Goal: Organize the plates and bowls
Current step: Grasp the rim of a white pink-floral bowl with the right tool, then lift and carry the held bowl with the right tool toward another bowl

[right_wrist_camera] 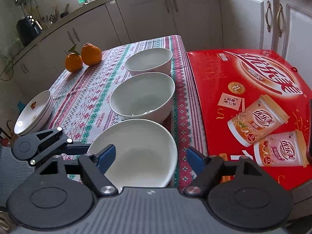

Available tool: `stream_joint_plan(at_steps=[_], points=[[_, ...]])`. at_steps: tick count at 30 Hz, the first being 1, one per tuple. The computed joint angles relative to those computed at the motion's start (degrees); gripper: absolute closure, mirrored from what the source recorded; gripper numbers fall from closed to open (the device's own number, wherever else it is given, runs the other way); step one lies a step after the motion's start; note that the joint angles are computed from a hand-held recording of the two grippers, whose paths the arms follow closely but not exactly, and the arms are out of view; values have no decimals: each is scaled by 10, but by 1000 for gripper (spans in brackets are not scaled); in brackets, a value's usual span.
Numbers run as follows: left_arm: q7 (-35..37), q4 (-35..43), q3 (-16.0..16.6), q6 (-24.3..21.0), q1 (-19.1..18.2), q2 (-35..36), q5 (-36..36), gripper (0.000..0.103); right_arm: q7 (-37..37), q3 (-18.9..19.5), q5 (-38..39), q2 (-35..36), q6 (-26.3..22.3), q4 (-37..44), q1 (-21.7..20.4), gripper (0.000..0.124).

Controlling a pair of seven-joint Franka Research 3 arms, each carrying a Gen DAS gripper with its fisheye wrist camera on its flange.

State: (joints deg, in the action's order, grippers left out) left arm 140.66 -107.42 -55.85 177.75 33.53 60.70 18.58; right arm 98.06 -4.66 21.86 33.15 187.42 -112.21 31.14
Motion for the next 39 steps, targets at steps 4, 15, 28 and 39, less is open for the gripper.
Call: stream_joint_plan(at_steps=[4,15,28,39], points=[[-1,6,-4,-8,1,5,-6,22,-4,12,-2,2,-3,5,-12,50],[1,5,-8,-13,4,4,-16,22,-14,57,-2,3,0,7,-53,55],[4,-22,-14,-21,40,-30,-45,22,-20,57,-24,12,-28,46,-38,54],[-54,-56,2,17,80,-64,-26,22,-65,105,-54,77,-86,168,-58,54]])
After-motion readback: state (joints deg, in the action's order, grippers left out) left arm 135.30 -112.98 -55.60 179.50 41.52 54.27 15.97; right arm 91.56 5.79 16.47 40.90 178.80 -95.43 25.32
